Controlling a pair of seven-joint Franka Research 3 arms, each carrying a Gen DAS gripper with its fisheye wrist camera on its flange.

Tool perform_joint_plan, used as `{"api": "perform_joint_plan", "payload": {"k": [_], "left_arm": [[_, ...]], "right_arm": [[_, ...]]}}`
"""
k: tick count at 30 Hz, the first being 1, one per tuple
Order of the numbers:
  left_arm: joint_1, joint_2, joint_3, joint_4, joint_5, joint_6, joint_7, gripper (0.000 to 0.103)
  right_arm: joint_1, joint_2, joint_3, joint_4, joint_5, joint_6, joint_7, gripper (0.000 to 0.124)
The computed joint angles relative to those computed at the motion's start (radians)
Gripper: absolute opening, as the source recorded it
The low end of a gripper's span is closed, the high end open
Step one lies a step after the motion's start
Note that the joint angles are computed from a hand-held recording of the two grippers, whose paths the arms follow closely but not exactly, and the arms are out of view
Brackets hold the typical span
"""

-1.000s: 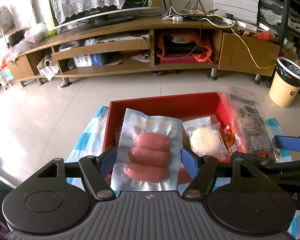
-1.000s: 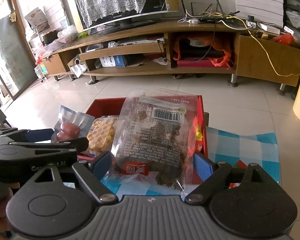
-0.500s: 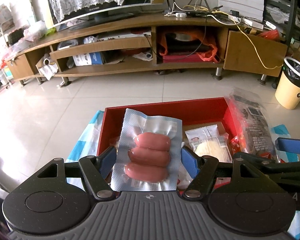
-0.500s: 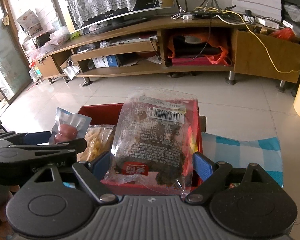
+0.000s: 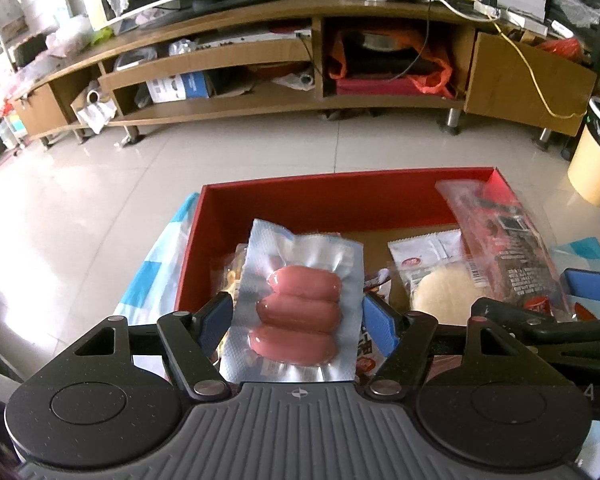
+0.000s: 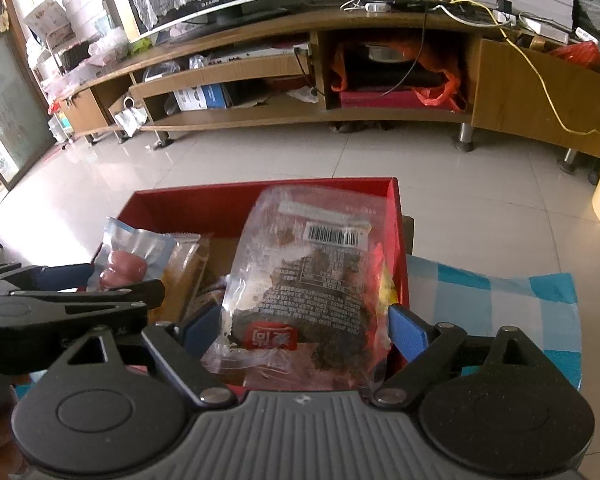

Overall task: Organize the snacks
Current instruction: 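Lower the sausage pack and brown pack into the box and open both tools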

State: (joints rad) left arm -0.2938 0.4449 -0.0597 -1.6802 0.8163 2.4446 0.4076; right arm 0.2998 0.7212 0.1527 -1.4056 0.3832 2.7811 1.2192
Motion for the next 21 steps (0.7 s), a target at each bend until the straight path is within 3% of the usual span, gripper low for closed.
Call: {"api": "perform_joint_plan", "payload": {"k": [6, 15, 21], "left_arm": [[0.002, 0.002, -0.001, 0.000, -0.010, -0.006, 0.002, 0.077], [-0.010, 0.007, 0.007, 0.018, 0.018, -0.039, -0.018, 0.087], [0.001, -0.006, 0.006, 0.006, 0.018, -0.030, -0.039, 0.088]], "right_arm": [[0.008, 0.019, -0.006, 0.022, -0.009, -0.002, 0.000, 0.092], [0.003, 0.019, 0.001, 0.014, -0.005, 0.007, -0.009, 0.094], [-0.020, 0.018, 0.036, 0.014, 0.022, -0.005, -0.064, 0.093]]}}
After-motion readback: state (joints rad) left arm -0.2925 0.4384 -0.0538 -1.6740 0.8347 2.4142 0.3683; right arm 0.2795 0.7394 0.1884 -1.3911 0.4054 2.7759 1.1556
